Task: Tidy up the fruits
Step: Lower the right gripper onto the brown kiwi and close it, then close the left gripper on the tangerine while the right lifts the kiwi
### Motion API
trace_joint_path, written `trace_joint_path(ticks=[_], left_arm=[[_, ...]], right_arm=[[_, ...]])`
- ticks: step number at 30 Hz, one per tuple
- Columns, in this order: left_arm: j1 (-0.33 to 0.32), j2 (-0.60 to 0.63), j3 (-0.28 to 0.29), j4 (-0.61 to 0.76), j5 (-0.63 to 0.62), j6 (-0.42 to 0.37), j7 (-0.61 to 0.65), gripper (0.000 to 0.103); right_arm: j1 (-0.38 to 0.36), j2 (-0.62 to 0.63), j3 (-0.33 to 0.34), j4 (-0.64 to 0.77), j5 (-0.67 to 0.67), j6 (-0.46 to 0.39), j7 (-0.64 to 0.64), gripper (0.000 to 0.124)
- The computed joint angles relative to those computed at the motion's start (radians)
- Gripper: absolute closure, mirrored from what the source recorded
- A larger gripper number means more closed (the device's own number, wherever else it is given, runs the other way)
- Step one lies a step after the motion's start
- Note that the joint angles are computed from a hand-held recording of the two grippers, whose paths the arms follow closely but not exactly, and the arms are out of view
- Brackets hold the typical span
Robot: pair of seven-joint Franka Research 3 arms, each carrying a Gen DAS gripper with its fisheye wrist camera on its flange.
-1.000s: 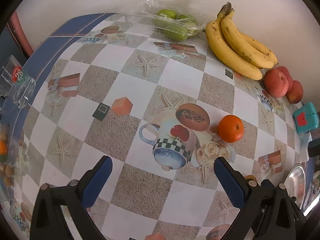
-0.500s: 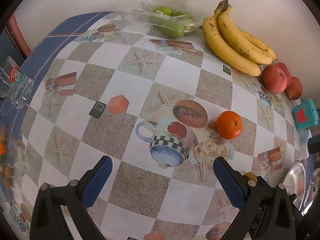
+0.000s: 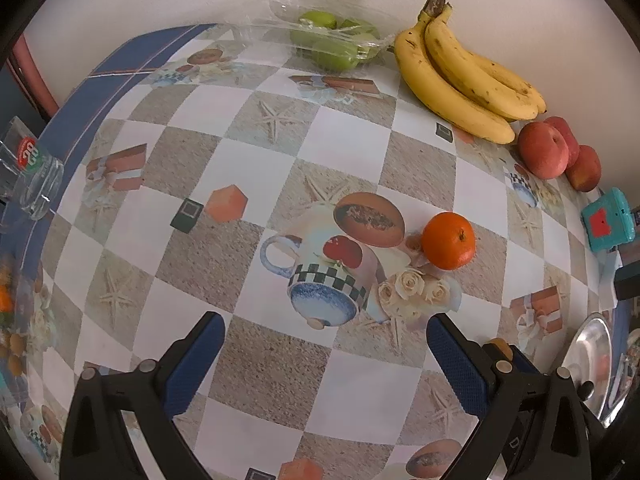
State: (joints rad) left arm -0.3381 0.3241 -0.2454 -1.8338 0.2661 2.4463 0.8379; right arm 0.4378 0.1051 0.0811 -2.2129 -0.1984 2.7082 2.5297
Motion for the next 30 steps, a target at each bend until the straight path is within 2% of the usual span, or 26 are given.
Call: trace_joint_path(ticks=[9,20,22,25,28,30], left_arm=[[0.018,-0.005,-0.012,-0.013,-0.057,0.023,0.024,0.002],[0.06,-0.006,-0.043,-0.03,-0.206,0.111,0.1,0.024],[0.064,0.011,-0.049,-0.005,-0.236,0.105,0.111,0.028],[0.06,0.038,-0.053,0.042,-0.248,0.094,0.131,0.029],[0.044,0.075,-0.044,0.112,-0.222,0.066,0.158,0.038],[0.034,0.081,-0.028,0.133,-0.198,0.052,0.142,0.039]], right_arm=[[-0.016,-0.049,0.004,-0.036,0.006,0.04,0.017,0.098],[-0.072,-0.125,0.022,-0.089,-0.035,0.063,0.074,0.098],[-0.083,-0.138,0.027,-0.102,-0.03,0.074,0.076,0.098],[-0.098,-0.154,0.032,-0.121,-0.008,0.093,0.069,0.098],[-0.109,-0.164,0.038,-0.136,0.016,0.111,0.057,0.098],[-0.117,-0.171,0.042,-0.144,0.022,0.115,0.055,0.098]])
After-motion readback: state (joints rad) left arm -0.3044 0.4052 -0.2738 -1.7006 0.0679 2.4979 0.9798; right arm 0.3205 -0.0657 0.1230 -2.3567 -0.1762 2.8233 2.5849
